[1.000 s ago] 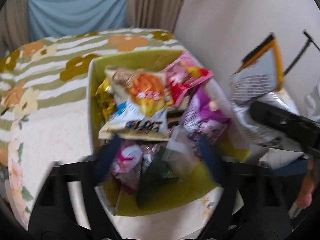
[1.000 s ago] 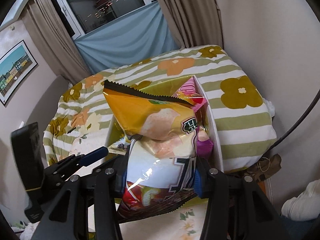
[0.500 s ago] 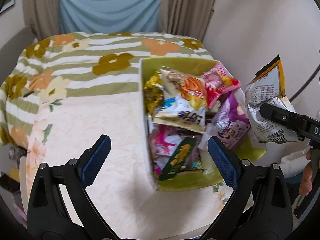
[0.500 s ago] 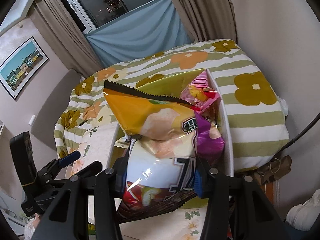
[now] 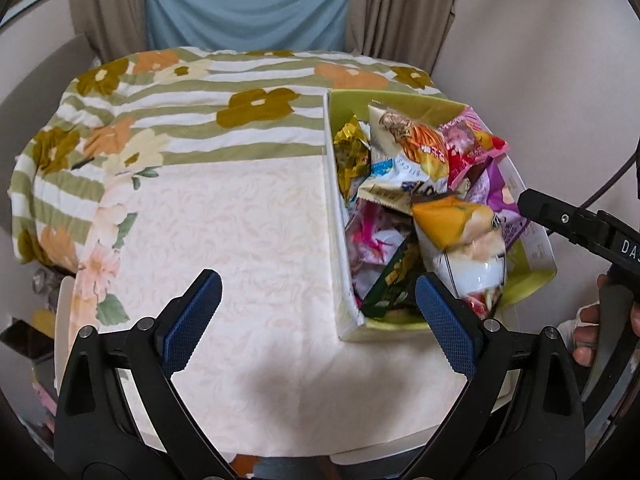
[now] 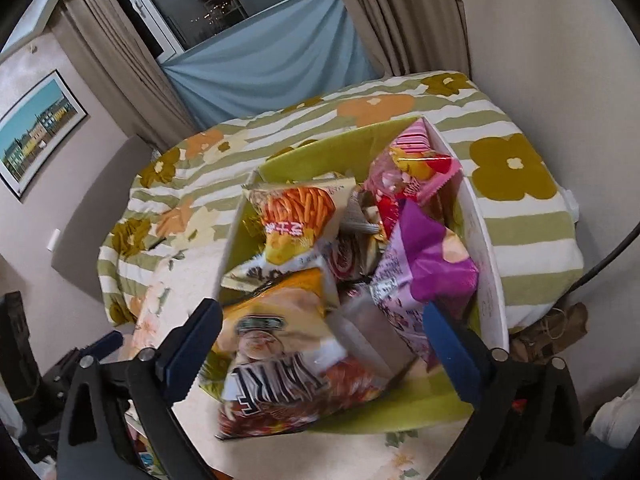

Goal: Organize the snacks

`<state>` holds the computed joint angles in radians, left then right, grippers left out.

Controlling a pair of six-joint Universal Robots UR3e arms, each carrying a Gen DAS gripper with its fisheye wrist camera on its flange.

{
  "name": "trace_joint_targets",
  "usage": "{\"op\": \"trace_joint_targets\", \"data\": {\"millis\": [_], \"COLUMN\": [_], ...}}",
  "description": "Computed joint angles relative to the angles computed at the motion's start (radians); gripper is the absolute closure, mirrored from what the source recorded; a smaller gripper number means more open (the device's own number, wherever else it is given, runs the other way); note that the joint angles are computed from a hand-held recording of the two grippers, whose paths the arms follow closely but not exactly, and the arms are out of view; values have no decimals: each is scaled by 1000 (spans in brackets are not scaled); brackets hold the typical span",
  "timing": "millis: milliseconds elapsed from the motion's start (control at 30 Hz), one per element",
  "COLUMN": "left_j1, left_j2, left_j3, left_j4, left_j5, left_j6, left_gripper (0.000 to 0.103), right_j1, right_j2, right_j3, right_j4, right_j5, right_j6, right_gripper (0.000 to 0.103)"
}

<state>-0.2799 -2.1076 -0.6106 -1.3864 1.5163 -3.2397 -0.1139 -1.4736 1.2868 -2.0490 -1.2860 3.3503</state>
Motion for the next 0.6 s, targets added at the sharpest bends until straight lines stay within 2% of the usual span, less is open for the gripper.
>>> {"op": "trace_joint_targets", "data": {"millis": [300, 467, 600], "left_j1": [57, 125, 186], "left_j2": [150, 305, 432], "left_j3": [-126, -228, -296], "left_j4": [54, 68, 74], "left_j5": [-68, -119, -136], "left_j6": [89, 138, 186], "left_gripper": [6, 6, 6], "right_j1": [69, 185, 322], "right_j2": [-95, -115, -104], "right_j3": [17, -54, -141], "right_j4": [0, 31, 57], "right_j5": [-106, -231, -373], "right_j6": [86, 137, 180], "right_gripper": [3, 3, 3]}}
